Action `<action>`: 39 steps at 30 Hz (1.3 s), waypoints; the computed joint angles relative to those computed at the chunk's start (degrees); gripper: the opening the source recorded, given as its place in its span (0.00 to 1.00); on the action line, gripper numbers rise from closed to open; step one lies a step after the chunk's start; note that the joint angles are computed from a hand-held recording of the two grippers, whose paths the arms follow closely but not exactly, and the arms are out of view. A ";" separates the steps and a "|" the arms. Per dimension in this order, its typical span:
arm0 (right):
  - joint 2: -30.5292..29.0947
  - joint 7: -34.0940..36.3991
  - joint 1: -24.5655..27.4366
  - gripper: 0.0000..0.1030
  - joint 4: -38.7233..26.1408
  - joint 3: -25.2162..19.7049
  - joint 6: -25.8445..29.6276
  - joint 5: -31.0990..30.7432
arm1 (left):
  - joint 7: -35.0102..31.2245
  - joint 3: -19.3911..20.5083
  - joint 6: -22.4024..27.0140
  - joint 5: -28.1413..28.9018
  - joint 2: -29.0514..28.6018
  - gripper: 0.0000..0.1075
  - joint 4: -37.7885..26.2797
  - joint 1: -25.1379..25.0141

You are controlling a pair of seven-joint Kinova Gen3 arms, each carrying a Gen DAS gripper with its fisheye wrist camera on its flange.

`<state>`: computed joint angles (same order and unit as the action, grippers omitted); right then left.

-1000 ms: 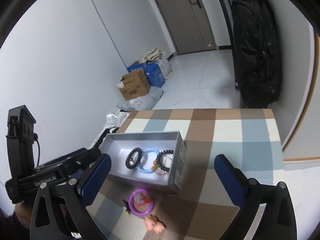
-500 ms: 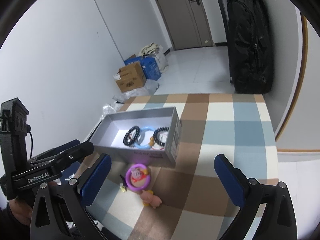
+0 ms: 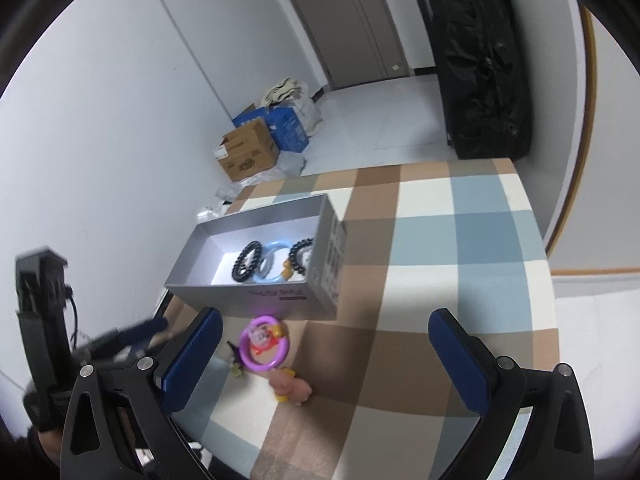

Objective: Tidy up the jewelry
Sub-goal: 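Withdraw both grippers and move the left gripper to the green flower trinket, then close the left gripper on the green flower trinket and lift it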

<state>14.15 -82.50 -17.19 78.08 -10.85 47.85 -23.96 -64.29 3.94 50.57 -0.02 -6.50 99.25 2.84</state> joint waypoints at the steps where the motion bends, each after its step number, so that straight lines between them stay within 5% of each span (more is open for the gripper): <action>1: 0.25 -1.14 -0.21 1.00 -0.32 0.38 0.34 0.40 | -0.69 -0.04 0.37 0.21 0.19 0.80 -0.19 0.13; 14: 1.64 -1.58 -0.10 1.00 -1.93 -0.03 1.76 0.19 | -2.69 0.25 4.14 -0.96 2.76 0.77 -1.48 1.18; 21: 2.32 -2.49 0.21 1.00 -2.73 0.02 2.87 -0.22 | -4.19 -0.01 3.95 -0.11 3.82 0.60 -1.69 1.31; 31: 2.43 -2.80 0.42 1.00 -2.83 0.02 3.15 -0.53 | -12.08 -1.30 3.61 5.39 3.37 0.12 -1.33 1.63; 39: 2.46 -3.37 0.41 1.00 -2.87 0.11 3.22 -0.29 | -15.72 -1.59 5.90 8.24 3.61 0.11 -2.29 0.12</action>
